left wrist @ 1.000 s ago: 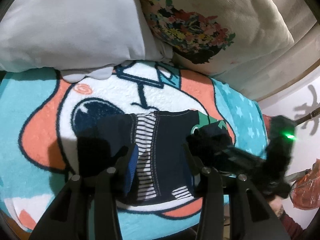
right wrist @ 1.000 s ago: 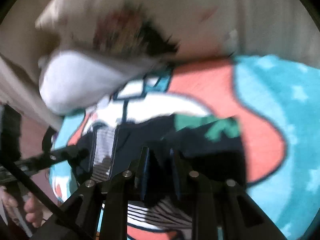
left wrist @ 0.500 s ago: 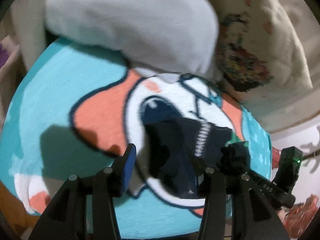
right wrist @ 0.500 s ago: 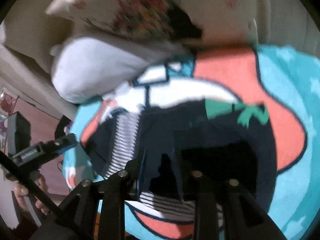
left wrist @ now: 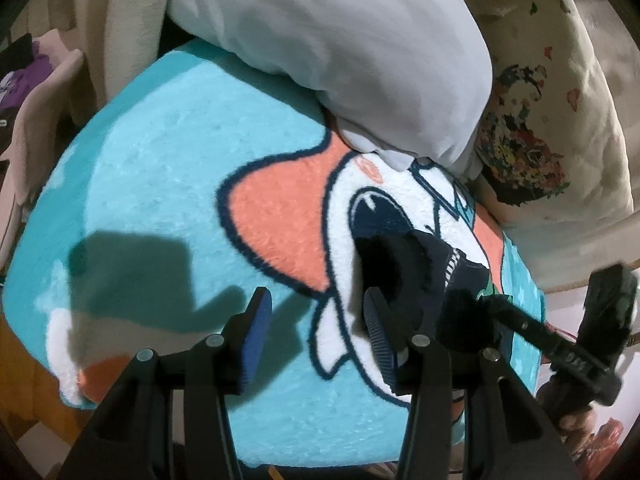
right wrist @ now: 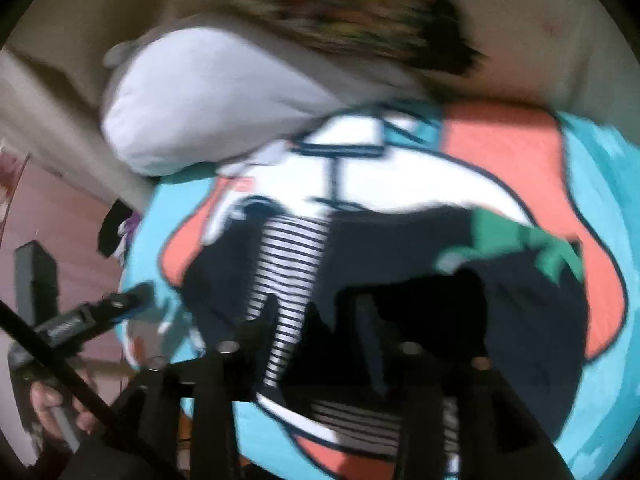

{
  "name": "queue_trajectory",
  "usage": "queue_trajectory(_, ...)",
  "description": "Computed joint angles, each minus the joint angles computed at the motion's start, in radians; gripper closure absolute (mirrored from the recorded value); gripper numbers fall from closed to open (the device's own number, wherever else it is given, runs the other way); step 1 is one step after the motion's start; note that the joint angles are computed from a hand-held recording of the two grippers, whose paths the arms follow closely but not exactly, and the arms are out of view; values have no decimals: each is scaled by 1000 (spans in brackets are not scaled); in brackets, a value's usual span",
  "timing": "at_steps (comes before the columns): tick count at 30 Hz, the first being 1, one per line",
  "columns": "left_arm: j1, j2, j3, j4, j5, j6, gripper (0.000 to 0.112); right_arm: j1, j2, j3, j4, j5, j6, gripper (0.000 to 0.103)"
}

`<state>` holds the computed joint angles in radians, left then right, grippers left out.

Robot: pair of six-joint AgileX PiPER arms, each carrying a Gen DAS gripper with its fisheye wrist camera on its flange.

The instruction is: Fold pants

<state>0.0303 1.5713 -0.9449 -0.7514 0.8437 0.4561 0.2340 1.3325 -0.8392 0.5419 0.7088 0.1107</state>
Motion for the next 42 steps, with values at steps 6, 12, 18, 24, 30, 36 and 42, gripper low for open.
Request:
queue_trajectory(6, 48, -25, 41, -2, -11, 44, 65, 136, 265, -298, -42, 89, 82, 36)
queue_trajectory(12, 103, -27, 93, -45, 3, 109, 65, 274, 521, -599, -311, 269, 299, 29)
queue_trajectory(18, 121, -35, 120, -73, 25, 156, 64, 379, 666, -753, -510, 399, 393, 33)
queue_trajectory(24, 71, 4, 104, -127, 56, 193, 64, 349, 555, -635, -494, 320, 372, 74)
queue_trajectory(30, -42, 74, 43, -231, 81, 287, 58, 245, 422, -463, -306, 189, 274, 75)
queue_trajectory(36, -159, 134, -30, -264, 34, 308, 62, 161, 355, -404, -169, 171, 196, 76)
queue_trajectory(42, -207, 158, -97, -255, 107, 272, 98, 115, 297, -350, -98, 149, 147, 76)
